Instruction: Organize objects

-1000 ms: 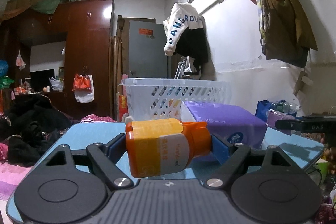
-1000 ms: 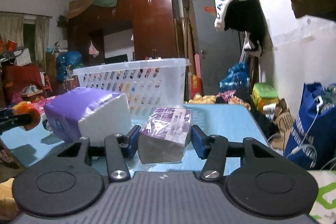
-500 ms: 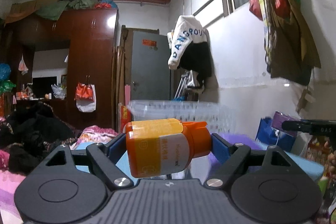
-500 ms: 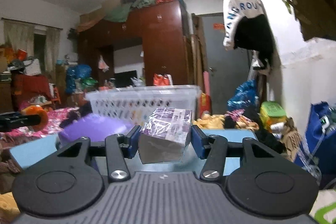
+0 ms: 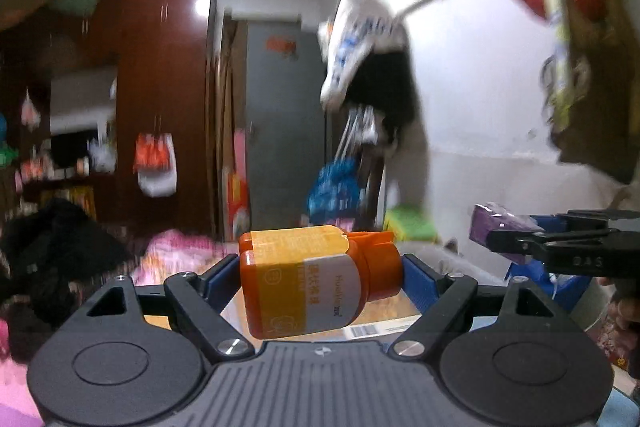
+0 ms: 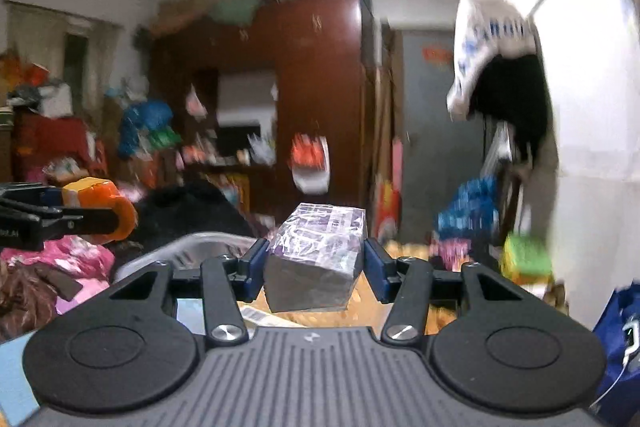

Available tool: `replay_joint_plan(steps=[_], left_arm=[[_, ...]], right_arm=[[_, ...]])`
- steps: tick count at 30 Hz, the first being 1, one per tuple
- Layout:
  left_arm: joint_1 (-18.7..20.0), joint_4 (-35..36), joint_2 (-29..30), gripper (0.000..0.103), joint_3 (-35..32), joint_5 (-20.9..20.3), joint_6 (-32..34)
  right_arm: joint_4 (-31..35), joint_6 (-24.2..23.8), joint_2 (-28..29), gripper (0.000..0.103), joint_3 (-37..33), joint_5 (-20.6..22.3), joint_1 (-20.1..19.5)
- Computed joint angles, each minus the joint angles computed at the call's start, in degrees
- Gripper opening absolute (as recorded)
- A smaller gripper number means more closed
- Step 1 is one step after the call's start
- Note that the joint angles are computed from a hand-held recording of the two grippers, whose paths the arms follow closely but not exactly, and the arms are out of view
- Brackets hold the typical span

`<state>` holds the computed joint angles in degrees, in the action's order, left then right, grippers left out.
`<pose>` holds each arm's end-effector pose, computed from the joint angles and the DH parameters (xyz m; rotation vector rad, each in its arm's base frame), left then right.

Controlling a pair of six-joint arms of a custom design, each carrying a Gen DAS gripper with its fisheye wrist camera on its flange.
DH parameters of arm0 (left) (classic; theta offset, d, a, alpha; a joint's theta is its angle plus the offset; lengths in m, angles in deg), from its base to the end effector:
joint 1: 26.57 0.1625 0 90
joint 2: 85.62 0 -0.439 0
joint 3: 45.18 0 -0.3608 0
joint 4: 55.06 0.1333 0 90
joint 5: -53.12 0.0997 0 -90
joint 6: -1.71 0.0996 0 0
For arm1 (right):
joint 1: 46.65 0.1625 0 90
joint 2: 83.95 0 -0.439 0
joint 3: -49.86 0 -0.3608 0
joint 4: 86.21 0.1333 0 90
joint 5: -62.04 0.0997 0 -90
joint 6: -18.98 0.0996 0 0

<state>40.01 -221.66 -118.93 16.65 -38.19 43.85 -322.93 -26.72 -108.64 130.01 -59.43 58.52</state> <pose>-0.2075 -0.8087 0.2390 1.5121 2.3221 -1.2247 0.2580 -0.6410 0.1502 0.4472 -1.7458 1.5793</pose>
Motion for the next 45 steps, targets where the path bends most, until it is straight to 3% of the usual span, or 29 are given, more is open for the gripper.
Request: replay_joint_plan(steps=[3,5,10,11,13,14,15,18,21,24,29,32,40,45], left_arm=[[-0.74,8.11,4.17,0.087,-7.48,5.14,-1.69],[-0.73,11.14,5.51,0.087,-9.49,6.12,-1.33],[-0.23,13.48,7.69,0.087,-12.47,6.60,-2.79],[-0.11,12.33,7.89,0.092,-12.35,6.69,-2.60],[0.02,10.00,7.83,0.103,-11.76,6.21,-2.05],[0.21,8.58,7.05,0.103,-10.46,5.25,-2.38],[0.42,7.49,5.51,0.103,-8.31,3.90,-2.66],[1.43,0.66,-1.02,0.103,2.54,-1.83,0.22],[3.82,-3.61,-7.02,0.103,12.37,-7.94,2.85],[6.94,-5.88,-11.14,0.103,19.84,-12.43,4.80],[10.92,-4.11,-13.03,0.100,24.00,-18.15,9.69],[11.08,-4.94,-12.39,0.095,25.07,-18.82,14.37],[11.60,0.85,-11.12,0.086,24.43,-20.02,22.39],[11.51,4.67,-10.14,0.074,22.61,-19.09,22.30]], right_arm=[[11.93,4.44,0.76,0.054,-7.44,-5.58,-1.05],[18.14,6.67,1.16,0.054,-9.93,-7.90,-1.71],[21.13,8.04,2.35,0.055,-11.58,-8.52,-2.45],[20.93,7.80,2.19,0.058,-11.52,-8.24,-2.48],[19.07,6.94,2.11,0.080,-11.43,-7.94,-2.24],[17.19,6.40,1.83,0.095,-10.68,-7.01,-2.00],[15.34,5.44,1.46,0.100,-10.02,-5.58,-1.86],[11.03,5.27,-1.27,0.103,-3.89,-3.16,-1.14],[4.55,9.72,-4.76,0.103,7.91,1.55,-1.03],[-4.07,10.68,-5.38,0.103,18.73,7.00,-1.67],[-16.99,11.42,-1.31,0.103,27.00,12.19,-3.34],[-17.20,12.45,0.16,0.103,28.80,17.77,-5.28],[-12.45,8.66,2.63,0.101,24.39,18.82,-6.61],[-11.69,9.55,2.00,0.087,25.46,20.97,-7.80]])
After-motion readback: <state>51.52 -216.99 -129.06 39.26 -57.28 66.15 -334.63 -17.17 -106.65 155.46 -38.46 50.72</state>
